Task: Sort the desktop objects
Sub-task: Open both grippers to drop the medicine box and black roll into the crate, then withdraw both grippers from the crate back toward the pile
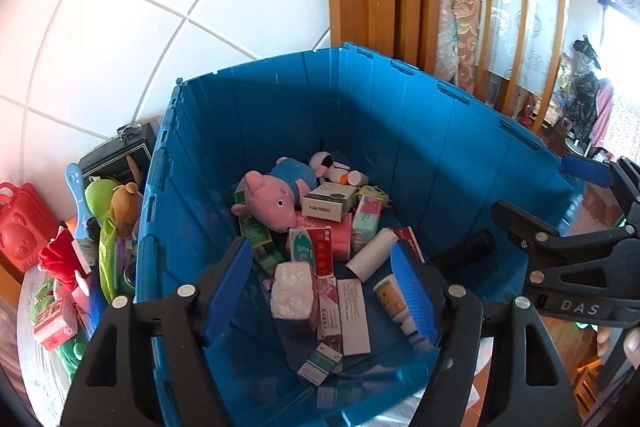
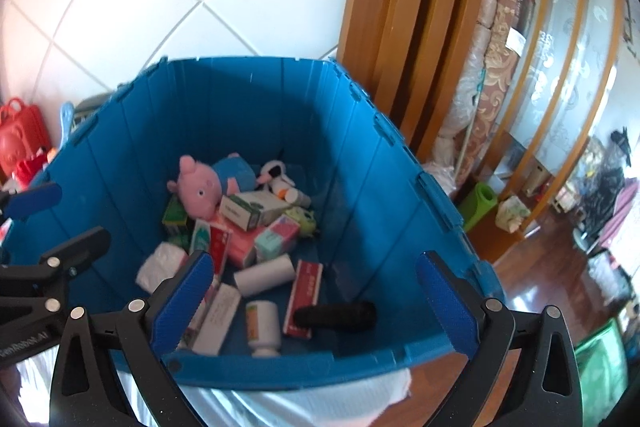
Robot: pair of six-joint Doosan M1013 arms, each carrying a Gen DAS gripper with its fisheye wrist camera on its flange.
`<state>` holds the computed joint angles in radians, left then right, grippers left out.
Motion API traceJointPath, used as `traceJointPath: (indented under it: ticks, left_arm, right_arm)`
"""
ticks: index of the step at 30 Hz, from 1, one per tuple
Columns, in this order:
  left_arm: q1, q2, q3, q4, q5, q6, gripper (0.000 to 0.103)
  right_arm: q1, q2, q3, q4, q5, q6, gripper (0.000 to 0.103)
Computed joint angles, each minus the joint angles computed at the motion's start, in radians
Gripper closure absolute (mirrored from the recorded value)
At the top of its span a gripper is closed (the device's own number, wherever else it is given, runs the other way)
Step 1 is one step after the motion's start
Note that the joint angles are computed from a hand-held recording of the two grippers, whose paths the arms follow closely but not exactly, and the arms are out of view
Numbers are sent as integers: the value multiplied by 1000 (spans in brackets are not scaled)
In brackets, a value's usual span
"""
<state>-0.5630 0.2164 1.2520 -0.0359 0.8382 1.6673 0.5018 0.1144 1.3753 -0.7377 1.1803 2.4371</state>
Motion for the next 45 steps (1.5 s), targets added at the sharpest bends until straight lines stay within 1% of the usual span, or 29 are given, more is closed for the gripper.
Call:
traceJointPath:
  ticks: [3,6,12,18,25,31,34,45]
  left_arm:
    - [8,-13,14,-21,-1,18,31]
    - [20,-28,31,-39,-16,29,31]
    - [46,-58,62,-38,-60,17,31]
    - [91,-79,86,-36,-89,-3,31]
    - [168,-105,122,-31,-135,-37,31]
    - [251,-119,152,-29,-168,-69,31]
    - [288,-121,159,-18,-165,-88,31]
    - [410,-113,175,48,-142,-149,31]
  right_arm:
    - [13,-1,-1,-8,23,-2,0]
    - [24,-3,0,-11,27,9,0]
    - [51,0,-8,-23,9,31,0]
    - [83,18,-35,-34,-24,49,0]
    - [133,63,-100,-44,-86,32,0]
    - [169,118,-176,-37,-158,7,0]
    - [184,153,-221,-13,-177,-22,0]
    - [221,280,-380,120,-194,-164,0]
